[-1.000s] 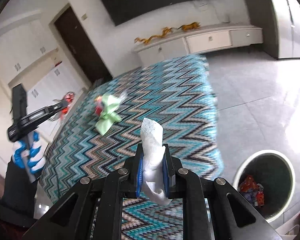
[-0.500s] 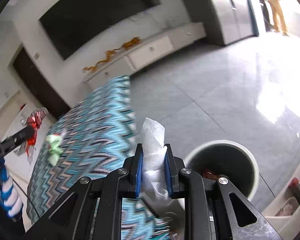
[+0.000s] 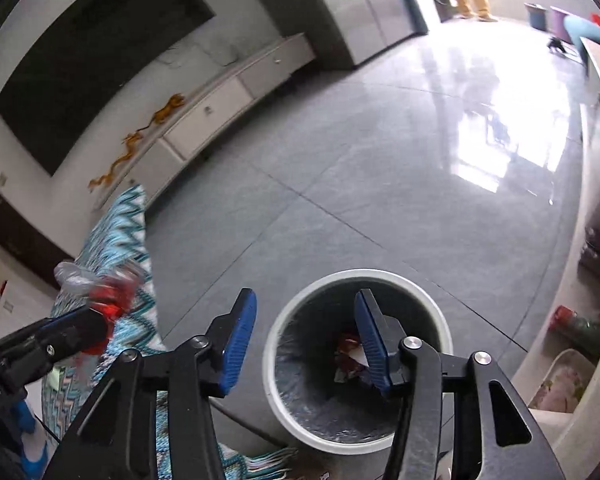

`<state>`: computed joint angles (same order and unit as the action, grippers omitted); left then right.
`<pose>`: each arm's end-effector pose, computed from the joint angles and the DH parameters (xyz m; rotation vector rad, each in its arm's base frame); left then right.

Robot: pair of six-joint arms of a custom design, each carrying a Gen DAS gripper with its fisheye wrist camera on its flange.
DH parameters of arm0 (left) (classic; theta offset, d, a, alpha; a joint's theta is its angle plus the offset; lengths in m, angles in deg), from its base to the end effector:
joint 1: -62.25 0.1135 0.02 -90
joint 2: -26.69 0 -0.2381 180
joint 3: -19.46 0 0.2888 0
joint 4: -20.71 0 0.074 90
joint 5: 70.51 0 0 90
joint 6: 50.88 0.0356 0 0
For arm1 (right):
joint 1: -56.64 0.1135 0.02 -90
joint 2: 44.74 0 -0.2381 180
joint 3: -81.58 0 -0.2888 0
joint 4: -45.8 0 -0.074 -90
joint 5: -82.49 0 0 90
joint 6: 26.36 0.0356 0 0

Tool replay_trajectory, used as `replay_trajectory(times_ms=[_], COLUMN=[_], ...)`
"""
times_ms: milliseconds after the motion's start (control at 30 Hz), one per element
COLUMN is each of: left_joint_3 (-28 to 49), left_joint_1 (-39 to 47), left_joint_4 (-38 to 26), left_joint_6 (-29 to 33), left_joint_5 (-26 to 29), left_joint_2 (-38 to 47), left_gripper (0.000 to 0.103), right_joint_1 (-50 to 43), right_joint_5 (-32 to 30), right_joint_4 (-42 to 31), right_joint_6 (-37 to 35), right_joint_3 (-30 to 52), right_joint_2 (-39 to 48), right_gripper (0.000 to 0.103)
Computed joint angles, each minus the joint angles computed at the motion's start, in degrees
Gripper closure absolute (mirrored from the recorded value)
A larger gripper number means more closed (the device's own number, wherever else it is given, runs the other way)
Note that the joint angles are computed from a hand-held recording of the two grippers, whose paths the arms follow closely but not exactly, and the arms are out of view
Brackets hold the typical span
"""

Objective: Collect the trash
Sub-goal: 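Carry the plastic wrapper and tissue over the white bin and open both tools, then move both tools back to the remaining wrappers on the blanket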

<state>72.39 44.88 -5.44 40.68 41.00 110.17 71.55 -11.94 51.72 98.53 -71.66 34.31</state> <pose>0.2829 -0.1022 0.1137 0.5638 2.4984 -0.5863 0.2186 0.0611 0.0395 0.3855 2.4059 0.4961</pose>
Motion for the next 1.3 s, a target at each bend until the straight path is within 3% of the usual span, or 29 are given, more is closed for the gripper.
replay_trajectory(times_ms=[67,267,467,667,833,967,1100,1167,1300], left_joint_3=[-0.37,-1.92,-6.46,-10.22,-8.91,-2.84,5.74,10.12,16.03], left_joint_1=[-0.32,1.15,6.49,17.94,34.01,52.71,70.64,77.49,85.15], left_joint_4=[0.40,-1.00,-5.25,-14.89,-26.68,-32.96,-36.31,-36.54,-32.06], left_joint_6=[-0.03,0.21,1.50,7.27,17.56,28.70,37.93,40.94,40.89], left_joint_5=[-0.03,-0.49,0.04,4.68,12.45,21.23,29.52,32.27,34.14], left_joint_2=[-0.15,-3.59,-14.39,-30.93,-42.25,-41.32,-32.79,-27.45,-17.96], left_gripper=[0.060,0.060,0.060,0.060,0.060,0.060,0.060,0.060,0.060], right_joint_1=[-0.63,-0.21,4.88,14.22,25.56,33.71,39.49,42.22,45.54], right_joint_5=[0.15,0.90,3.65,10.49,19.06,25.33,28.83,29.65,27.07], right_joint_4=[-0.68,-2.45,-10.56,-23.16,-31.50,-34.82,-35.69,-35.02,-31.08], right_joint_6=[0.08,0.73,2.03,3.98,5.40,4.59,2.73,1.31,-1.40], right_joint_3=[-0.89,-2.57,-4.47,-3.49,2.35,9.65,17.53,22.26,30.64], right_joint_2=[-1.55,-6.12,-18.55,-33.19,-37.32,-34.27,-29.05,-24.64,-14.15], right_gripper=[0.052,0.051,0.051,0.051,0.051,0.052,0.052,0.052,0.051])
